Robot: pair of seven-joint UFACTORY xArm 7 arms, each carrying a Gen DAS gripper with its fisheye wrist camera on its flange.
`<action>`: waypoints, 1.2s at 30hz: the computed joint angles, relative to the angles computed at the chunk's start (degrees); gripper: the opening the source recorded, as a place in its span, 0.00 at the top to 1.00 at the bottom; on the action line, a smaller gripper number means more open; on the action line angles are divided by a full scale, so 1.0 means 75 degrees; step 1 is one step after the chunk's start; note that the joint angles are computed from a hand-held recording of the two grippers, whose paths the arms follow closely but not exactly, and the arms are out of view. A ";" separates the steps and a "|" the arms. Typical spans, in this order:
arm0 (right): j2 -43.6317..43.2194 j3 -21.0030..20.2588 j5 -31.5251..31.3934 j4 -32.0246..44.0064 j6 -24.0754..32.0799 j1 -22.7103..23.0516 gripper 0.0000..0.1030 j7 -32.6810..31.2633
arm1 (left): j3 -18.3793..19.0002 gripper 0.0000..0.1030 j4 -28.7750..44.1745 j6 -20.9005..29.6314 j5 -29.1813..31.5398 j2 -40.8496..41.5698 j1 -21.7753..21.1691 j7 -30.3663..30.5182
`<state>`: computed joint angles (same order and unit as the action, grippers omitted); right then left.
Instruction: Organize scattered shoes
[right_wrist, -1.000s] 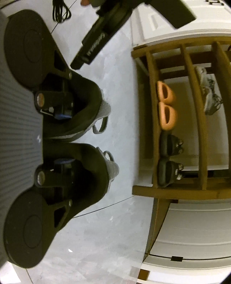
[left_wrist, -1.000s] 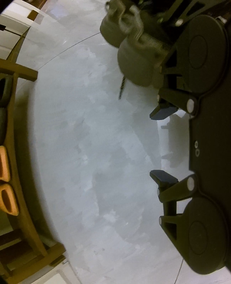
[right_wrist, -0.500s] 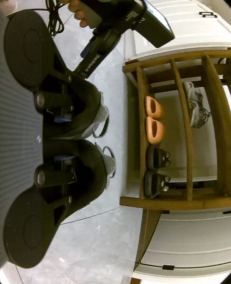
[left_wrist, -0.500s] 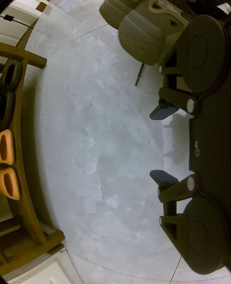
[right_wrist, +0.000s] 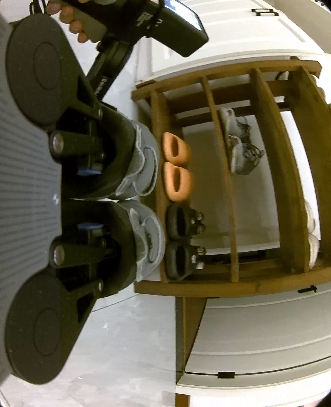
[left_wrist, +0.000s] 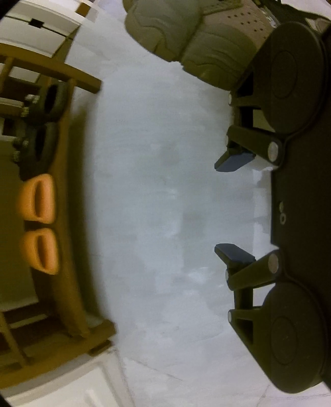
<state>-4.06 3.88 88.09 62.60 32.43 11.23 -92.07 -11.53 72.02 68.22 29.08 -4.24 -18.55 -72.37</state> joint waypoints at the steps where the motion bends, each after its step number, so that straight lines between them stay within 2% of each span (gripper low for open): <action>1: 0.0017 0.0012 0.0036 0.0044 -0.0025 0.0011 0.65 -0.0005 | 0.0040 0.40 0.0121 0.0017 0.0154 -0.0024 0.0042 0.0160; 6: 0.0110 0.0123 0.0196 0.0293 -0.0267 0.0112 0.65 0.0020 | 0.0061 0.40 0.0125 -0.0144 0.0576 -0.0238 0.0187 0.0175; 12: 0.0184 0.0201 -0.0154 0.0368 -0.0386 0.0204 0.65 0.0293 | 0.0062 0.40 -0.0179 -0.0285 0.0232 -0.0448 0.0340 0.0300; 21: 0.0559 0.0408 -0.1367 0.0630 -0.0950 0.0406 0.65 0.1247 | 0.0155 0.39 -0.0819 -0.0461 -0.0567 -0.0904 0.0634 0.0453; 24: 0.0960 0.0553 -0.2095 0.0969 -0.1208 0.0507 0.65 0.1714 | 0.0088 0.39 -0.0947 -0.0418 -0.0507 -0.1018 0.0751 0.0438; 29: 0.1520 0.0896 -0.2371 0.1391 -0.1706 0.0585 0.65 0.2161 | 0.0109 0.39 -0.1115 -0.0431 -0.0448 -0.1146 0.0947 0.0467; 32: 0.2012 0.1092 -0.3585 0.1839 -0.1824 0.0743 0.65 0.2760 | 0.0151 0.39 -0.1174 -0.0484 -0.0396 -0.1211 0.1084 0.0452; 34: 0.2311 0.1219 -0.4407 0.2211 -0.1456 0.0726 0.66 0.2903 | 0.0208 0.39 -0.1316 -0.0567 -0.0390 -0.1347 0.1193 0.0443; 36: 0.2496 0.1391 -0.4865 0.2457 -0.1150 0.0627 0.66 0.2849 | 0.0226 0.39 -0.1463 -0.0629 -0.0446 -0.1448 0.1271 0.0485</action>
<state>14.66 14.31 51.60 81.03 23.80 15.94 -70.70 -9.83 61.05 63.51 25.73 -15.10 -9.02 -68.73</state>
